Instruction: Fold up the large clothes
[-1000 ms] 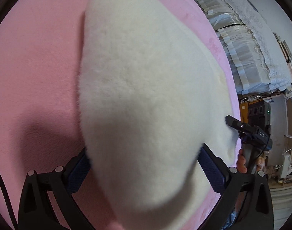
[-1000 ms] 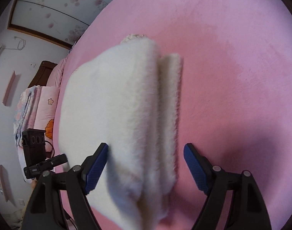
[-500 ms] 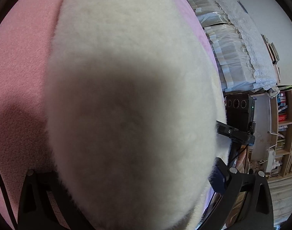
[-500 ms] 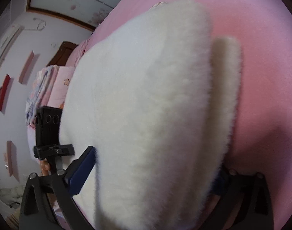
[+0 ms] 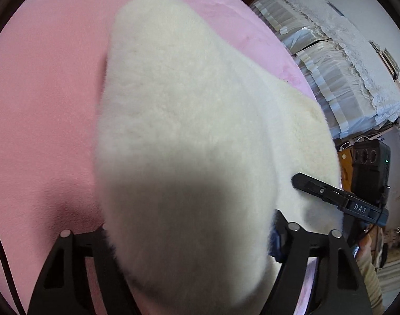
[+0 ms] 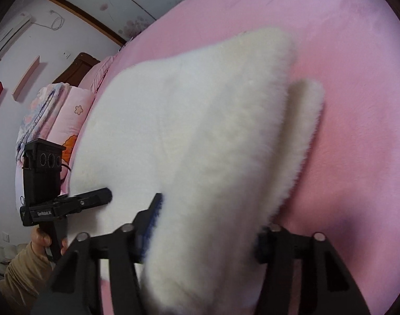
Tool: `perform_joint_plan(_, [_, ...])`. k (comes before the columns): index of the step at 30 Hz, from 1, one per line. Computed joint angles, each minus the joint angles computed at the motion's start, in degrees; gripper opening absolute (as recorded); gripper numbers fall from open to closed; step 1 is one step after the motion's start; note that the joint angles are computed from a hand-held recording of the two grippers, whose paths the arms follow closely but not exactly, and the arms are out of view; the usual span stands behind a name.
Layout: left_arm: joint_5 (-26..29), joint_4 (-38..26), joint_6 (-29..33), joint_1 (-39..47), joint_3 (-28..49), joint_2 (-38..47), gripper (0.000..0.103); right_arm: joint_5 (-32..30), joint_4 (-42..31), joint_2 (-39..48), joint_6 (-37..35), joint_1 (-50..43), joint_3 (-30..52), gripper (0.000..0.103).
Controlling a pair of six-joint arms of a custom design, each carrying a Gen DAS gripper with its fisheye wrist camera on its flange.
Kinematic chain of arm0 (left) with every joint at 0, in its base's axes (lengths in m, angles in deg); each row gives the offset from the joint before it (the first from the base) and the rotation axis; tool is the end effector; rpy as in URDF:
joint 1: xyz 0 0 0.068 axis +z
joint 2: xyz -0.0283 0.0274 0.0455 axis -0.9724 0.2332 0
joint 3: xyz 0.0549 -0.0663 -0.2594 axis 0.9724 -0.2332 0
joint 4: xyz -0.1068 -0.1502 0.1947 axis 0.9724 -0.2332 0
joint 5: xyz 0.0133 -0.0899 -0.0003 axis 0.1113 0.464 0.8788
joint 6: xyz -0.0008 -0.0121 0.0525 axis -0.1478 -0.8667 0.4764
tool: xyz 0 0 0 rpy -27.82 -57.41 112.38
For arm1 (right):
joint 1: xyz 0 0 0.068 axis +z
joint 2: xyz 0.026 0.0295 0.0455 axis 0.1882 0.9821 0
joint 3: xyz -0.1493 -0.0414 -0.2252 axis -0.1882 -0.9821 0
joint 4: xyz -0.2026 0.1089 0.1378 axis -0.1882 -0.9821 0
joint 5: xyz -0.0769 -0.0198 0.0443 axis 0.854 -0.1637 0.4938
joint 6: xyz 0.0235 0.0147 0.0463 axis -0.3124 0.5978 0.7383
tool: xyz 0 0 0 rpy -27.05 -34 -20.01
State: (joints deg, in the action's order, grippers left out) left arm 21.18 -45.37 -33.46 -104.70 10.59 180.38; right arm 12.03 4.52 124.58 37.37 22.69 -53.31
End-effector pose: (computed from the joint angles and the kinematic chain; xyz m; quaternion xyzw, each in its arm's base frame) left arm 0.2781 -0.1658 0.1159 0.1571 0.9397 -0.2743 0.1308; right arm 0.1945 0.0532 0.1393 0.0820 0.9342 0.2593 0.2310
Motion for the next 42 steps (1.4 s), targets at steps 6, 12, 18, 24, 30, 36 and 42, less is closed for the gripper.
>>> perform_joint_plan(6, [-0.01, -7.93, 4.31, 2.54, -4.97, -13.79, 0.066, 10.95, -8.18, -14.37, 10.73, 14.14, -0.45, 0.046])
perform_joint_plan(12, [5.15, -26.3, 17.26, 16.99, -1.63, -24.91, 0.066, 21.95, -8.98, -7.47, 20.94, 32.52, 10.06, 0.045])
perform_joint_plan(18, [9.29, -41.53, 36.73, 36.71, 15.09, -15.99, 0.067, 20.77, -0.94, 16.14, 18.33, 35.08, 29.72, 0.045])
perform_joint_plan(24, [9.08, -48.63, 46.61, 46.22, 43.16, 8.31, 0.067, 16.55, 2.98, 40.65, 15.83, 32.53, 52.74, 0.045])
perform_joint_plan(30, [9.03, -48.89, 46.65, 47.79, 66.06, 30.65, 0.067, 16.68, 3.66, 61.37, 16.06, 30.93, 73.58, 0.045])
perform_joint_plan(36, [7.33, -46.22, 40.28, 48.64, 81.86, 50.0, 0.092, 17.4, 2.34, 76.62, 18.05, 28.8, 86.42, 0.049])
perform_joint_plan(42, [4.23, -36.55, 40.52, 49.52, 70.89, 43.44, 0.103, 16.66, 3.15, 73.57, 16.19, 28.59, 80.03, 0.075])
